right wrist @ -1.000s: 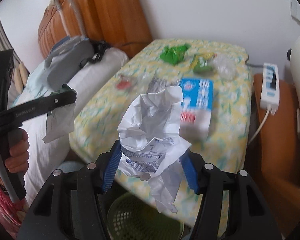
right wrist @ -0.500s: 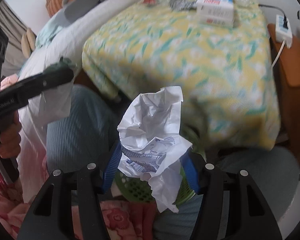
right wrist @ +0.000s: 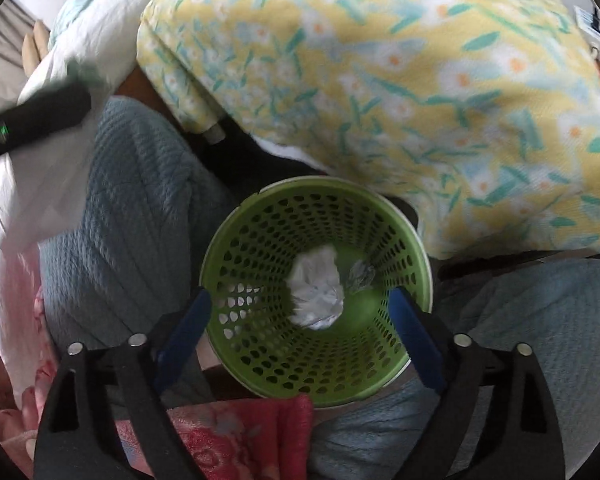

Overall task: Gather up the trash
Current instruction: 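Lower both held wrappers into the green wastebasket and open both grippers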

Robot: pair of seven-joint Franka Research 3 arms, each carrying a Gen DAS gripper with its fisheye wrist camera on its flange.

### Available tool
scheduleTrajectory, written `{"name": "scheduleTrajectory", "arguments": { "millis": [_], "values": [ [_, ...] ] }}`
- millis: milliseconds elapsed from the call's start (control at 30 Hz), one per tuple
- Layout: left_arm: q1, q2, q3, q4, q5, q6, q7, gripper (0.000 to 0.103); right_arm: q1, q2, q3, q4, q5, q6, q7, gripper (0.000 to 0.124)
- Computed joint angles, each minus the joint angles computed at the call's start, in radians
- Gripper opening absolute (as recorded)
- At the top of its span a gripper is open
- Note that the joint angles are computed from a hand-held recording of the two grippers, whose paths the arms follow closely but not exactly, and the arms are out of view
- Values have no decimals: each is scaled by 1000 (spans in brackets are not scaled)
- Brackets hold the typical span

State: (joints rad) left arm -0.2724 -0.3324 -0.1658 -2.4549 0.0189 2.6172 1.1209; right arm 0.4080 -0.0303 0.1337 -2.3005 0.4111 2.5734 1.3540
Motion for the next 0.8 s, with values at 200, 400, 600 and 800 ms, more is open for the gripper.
{"name": "scheduleTrajectory", "arguments": {
  "millis": [200,400,600,800],
  "values": [
    [-13,12,1,3,-14,-4,23,72,-30,-28,-1,-17,-246,62,211,96],
    [-37,32,0,9,-47,-3,67,72,-50,-35,-18,-22,-264,87,228,97],
    [-81,53,10,16,-128,6,171,81,-63,-35,-21,-23,-265,91,242,97],
    [-107,49,10,16,-209,18,256,92,-70,-33,-23,-20,-271,89,258,97]
  ]
}}
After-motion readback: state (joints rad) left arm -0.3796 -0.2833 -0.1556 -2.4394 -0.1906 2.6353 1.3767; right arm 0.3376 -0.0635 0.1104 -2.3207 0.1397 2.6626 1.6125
